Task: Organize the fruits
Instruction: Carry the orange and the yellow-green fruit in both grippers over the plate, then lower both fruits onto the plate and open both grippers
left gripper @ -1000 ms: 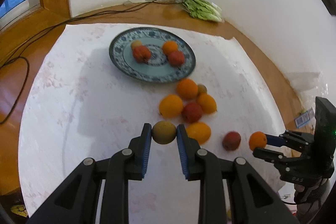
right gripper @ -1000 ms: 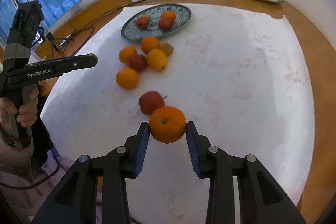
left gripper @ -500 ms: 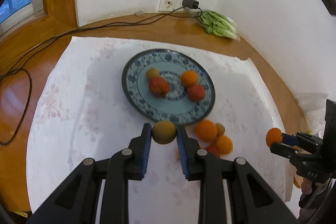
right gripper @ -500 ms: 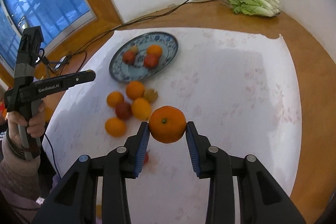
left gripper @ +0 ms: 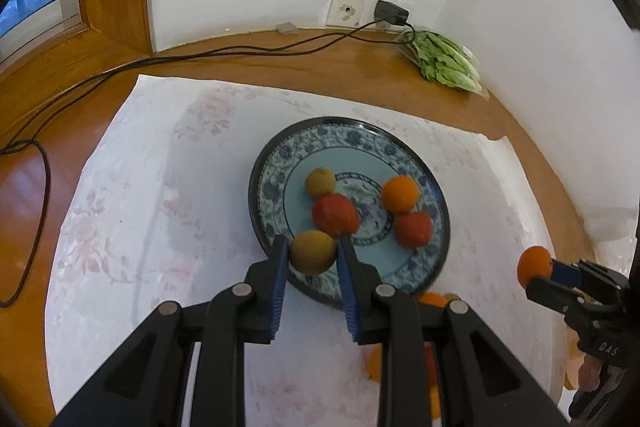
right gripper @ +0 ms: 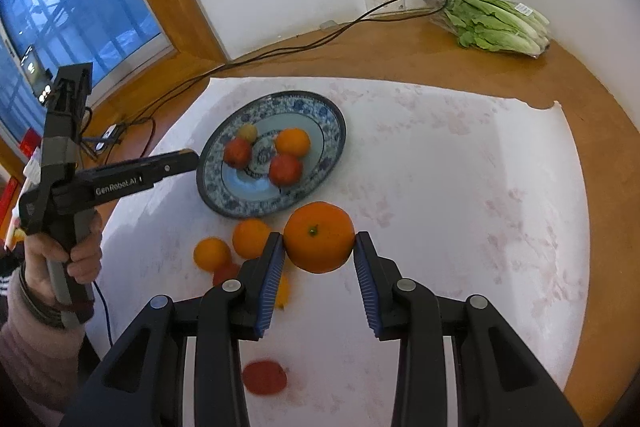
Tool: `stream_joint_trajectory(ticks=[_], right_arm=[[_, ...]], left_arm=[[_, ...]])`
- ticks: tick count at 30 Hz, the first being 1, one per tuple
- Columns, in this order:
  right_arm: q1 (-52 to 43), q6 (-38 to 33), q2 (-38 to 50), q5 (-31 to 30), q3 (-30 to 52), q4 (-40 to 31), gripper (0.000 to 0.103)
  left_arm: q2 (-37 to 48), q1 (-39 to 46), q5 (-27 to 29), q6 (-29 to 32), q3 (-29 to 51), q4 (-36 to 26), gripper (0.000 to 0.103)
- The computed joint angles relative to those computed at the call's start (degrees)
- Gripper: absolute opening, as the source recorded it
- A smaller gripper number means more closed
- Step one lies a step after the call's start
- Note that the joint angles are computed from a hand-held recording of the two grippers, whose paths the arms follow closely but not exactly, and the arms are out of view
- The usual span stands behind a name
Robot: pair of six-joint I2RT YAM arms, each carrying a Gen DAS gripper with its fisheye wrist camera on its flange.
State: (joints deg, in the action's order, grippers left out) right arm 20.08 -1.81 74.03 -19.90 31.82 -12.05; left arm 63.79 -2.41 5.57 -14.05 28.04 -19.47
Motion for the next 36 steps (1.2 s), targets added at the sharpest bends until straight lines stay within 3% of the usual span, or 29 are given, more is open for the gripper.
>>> stream_joint_trajectory(ticks=[12,28,36], right_arm=[[7.3,5.5,10.9,4.9,5.9,7.5,0.037],[10.3,3.8,21.5,11.8,10.8,12.3,0.037],[10.3,3.5,23.7,11.4,12.1,13.2,0.037]], left_arm=[[7.8,0.0,0.2,1.1,0.2,6.8,0.026],[14.7,1.4,0.8,3.2,0.9,13.4,0.026],[15.5,-0.3,-0.7,3.4,1.1,14.1,0.026]])
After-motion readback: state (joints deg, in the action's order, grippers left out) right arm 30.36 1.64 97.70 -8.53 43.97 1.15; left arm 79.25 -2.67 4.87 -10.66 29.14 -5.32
